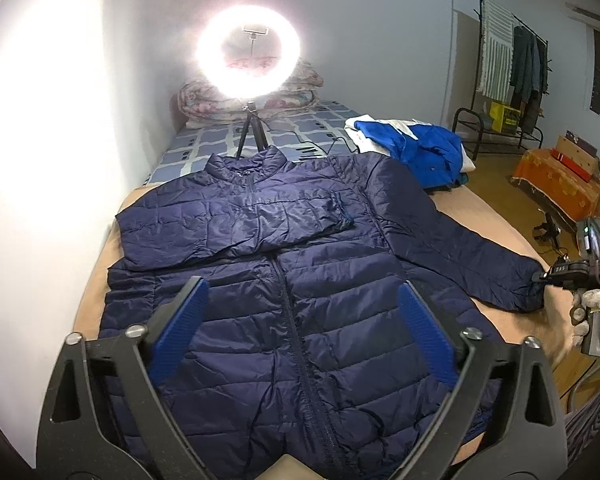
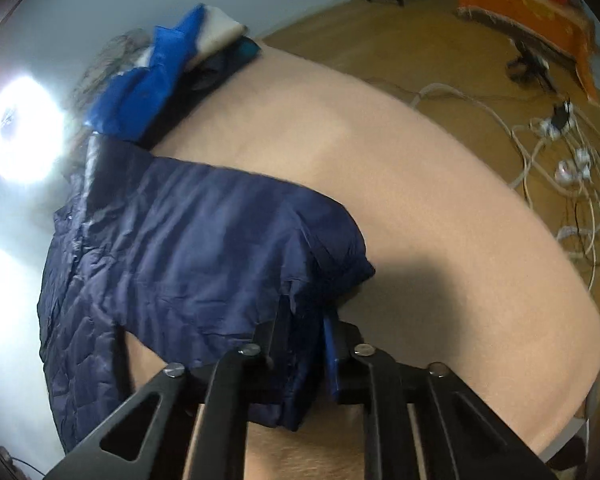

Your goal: Fold large clothes

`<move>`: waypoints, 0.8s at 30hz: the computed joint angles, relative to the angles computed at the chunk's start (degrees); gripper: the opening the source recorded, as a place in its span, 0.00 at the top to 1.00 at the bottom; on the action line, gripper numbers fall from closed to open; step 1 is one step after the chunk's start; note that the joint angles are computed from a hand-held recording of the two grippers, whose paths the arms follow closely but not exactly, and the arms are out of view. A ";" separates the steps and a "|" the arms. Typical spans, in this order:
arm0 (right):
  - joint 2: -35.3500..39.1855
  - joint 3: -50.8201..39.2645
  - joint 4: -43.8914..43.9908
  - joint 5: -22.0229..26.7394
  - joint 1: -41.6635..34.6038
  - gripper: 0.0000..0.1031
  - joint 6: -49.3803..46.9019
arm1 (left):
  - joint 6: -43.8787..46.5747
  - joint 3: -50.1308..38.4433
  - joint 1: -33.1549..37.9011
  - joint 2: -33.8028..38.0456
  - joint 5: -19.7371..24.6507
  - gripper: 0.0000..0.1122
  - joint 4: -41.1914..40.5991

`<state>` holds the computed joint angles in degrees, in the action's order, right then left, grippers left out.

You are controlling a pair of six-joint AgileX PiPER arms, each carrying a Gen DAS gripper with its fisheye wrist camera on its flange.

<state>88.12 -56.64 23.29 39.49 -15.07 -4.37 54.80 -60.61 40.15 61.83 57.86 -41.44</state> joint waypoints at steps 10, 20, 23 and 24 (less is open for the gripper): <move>-10.19 -9.15 -16.38 -1.69 18.64 0.94 18.60 | 0.87 -4.85 10.16 3.92 3.74 0.15 -4.82; 1.01 -26.36 -22.74 -2.24 39.01 0.94 27.09 | -1.78 -11.73 20.15 10.36 6.07 0.15 -7.30; 7.44 -31.69 -19.56 -2.26 42.66 0.94 24.39 | -1.52 -12.97 22.38 11.45 5.84 0.15 -8.45; 10.18 -34.18 -17.73 -1.84 43.76 0.94 22.61 | -1.40 -13.42 23.01 11.96 6.26 0.15 -8.86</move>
<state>98.30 -90.82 5.56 37.65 28.69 18.25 53.41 -74.03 63.15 73.79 64.13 -50.30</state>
